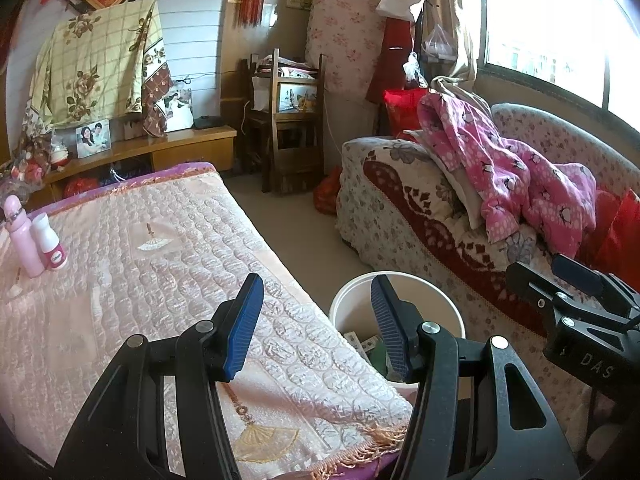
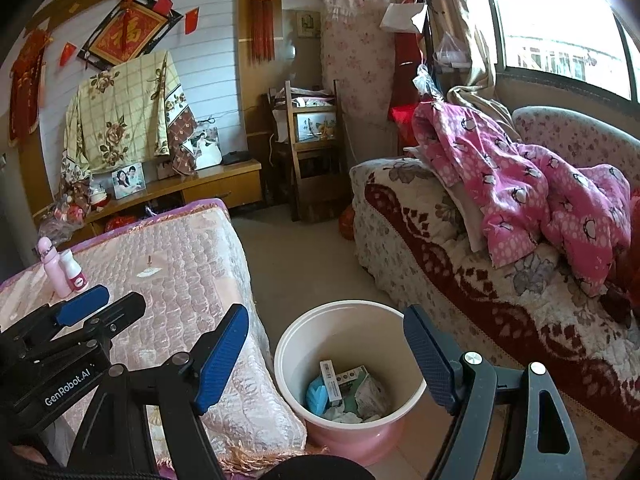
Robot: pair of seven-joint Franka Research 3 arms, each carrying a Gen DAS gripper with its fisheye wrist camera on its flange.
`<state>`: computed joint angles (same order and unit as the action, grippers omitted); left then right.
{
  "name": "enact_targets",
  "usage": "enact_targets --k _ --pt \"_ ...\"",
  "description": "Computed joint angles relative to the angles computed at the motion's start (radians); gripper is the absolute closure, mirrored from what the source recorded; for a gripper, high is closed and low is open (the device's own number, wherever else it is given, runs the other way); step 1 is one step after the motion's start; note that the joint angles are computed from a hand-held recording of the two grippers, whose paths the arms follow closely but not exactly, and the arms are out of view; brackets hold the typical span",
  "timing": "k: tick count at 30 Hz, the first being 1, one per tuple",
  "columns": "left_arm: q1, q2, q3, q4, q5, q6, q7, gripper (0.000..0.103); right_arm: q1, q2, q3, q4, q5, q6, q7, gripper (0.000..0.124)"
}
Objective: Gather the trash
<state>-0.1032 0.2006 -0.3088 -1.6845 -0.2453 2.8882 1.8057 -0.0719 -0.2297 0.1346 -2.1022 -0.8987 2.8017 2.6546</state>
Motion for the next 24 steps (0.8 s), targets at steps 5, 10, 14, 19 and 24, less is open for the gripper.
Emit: enact_targets --k 5,10,14,19,24 --pt "-0.003 0.0 0.002 -0.001 0.007 0.0 -0.007 0.048 0.0 0.0 -0.001 -0.002 0.001 0.002 -0.001 0.046" --pt "-0.003 -0.002 0.005 -0.003 0.01 -0.001 -0.016 0.048 0.003 0.007 -0.002 0.0 0.005 0.001 -0.005 0.046" --pt "-0.001 -0.002 0.004 -0.003 0.01 -0.001 -0.013 0.048 0.008 0.012 -0.003 0.001 0.005 -0.001 -0.004 0.046" --pt "-0.002 0.0 0.006 -0.003 0.021 0.002 -0.018 0.048 0.014 0.017 -0.009 0.003 0.013 0.0 -0.012 0.045" --pt "0.002 0.0 0.002 -0.003 0.015 -0.002 -0.011 0.048 0.016 0.016 -0.011 0.002 0.014 -0.001 -0.012 0.045"
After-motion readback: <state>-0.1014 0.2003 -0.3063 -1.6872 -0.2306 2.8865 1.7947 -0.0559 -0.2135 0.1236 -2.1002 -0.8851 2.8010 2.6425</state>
